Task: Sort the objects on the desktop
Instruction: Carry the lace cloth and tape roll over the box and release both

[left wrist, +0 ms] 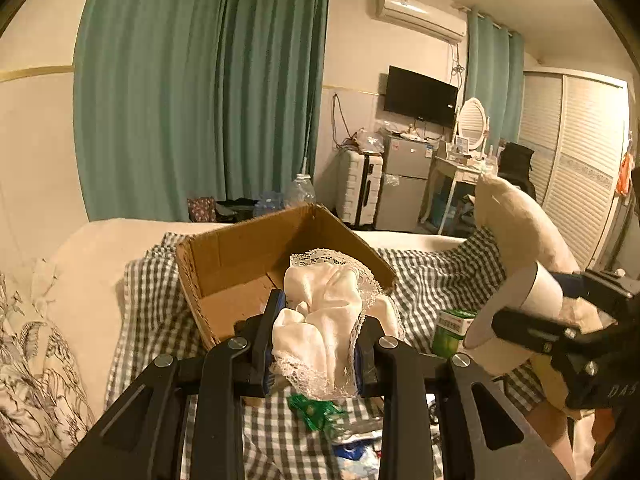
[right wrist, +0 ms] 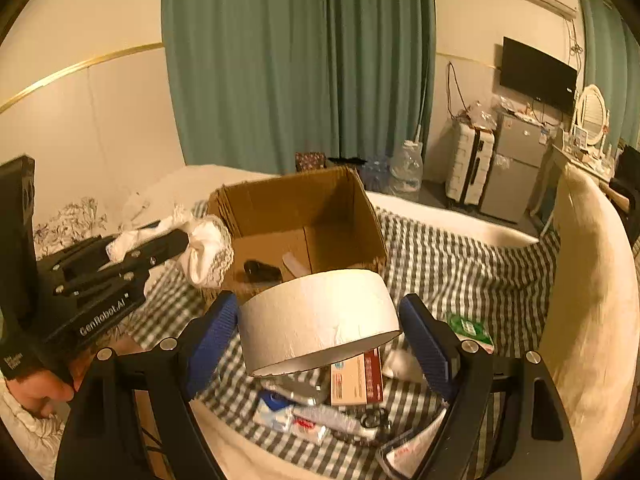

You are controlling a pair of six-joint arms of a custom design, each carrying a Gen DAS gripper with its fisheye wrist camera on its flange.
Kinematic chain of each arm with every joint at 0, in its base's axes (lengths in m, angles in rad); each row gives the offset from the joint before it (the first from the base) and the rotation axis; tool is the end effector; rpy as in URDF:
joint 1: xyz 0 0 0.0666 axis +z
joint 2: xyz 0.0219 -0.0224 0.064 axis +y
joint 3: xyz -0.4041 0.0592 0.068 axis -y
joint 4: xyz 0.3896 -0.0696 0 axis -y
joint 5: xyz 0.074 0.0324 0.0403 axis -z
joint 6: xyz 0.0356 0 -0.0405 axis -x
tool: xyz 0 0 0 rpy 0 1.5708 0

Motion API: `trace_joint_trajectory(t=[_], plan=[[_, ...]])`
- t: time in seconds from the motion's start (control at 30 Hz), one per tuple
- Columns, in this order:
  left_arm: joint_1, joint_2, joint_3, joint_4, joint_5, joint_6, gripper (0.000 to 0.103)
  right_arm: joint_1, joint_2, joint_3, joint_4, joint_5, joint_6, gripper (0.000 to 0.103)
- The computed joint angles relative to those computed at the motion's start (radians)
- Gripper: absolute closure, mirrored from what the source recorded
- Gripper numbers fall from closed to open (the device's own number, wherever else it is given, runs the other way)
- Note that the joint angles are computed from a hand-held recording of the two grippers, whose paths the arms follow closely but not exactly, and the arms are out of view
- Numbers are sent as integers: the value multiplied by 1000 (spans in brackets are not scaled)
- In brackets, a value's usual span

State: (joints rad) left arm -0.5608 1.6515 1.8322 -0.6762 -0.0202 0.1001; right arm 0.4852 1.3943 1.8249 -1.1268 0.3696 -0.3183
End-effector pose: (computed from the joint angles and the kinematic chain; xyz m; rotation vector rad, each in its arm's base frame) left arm 0.5098 -0.3198 0.5456 0.4647 2.0365 -0.3841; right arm 0.4078 0.2000 0.6341 0.0082 2.2119 0.0237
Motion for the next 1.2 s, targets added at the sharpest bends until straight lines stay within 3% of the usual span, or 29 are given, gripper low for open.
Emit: trace_joint_trajectory(t=[0.43, 0.73, 0.87, 1.1, 1.13, 1.2], plan=[[58, 132, 164, -36, -1, 2, 75, -66, 170, 203, 22, -65, 90, 21], [78, 314, 365, -106, 1, 7, 75, -127, 332, 330, 11, -145, 89, 21], [84, 423, 489, -158, -3, 2, 75, -152, 429, 424, -31, -156, 75, 21], [97, 604, 740, -340, 12, 96, 75, -191, 563, 537, -65, -195, 47, 20], [98, 606, 743, -350, 4, 106, 71, -195, 572, 546, -67, -199, 49, 19], [99, 588, 714, -318, 7, 132, 40, -194, 579, 546, -59, -191, 48, 19]])
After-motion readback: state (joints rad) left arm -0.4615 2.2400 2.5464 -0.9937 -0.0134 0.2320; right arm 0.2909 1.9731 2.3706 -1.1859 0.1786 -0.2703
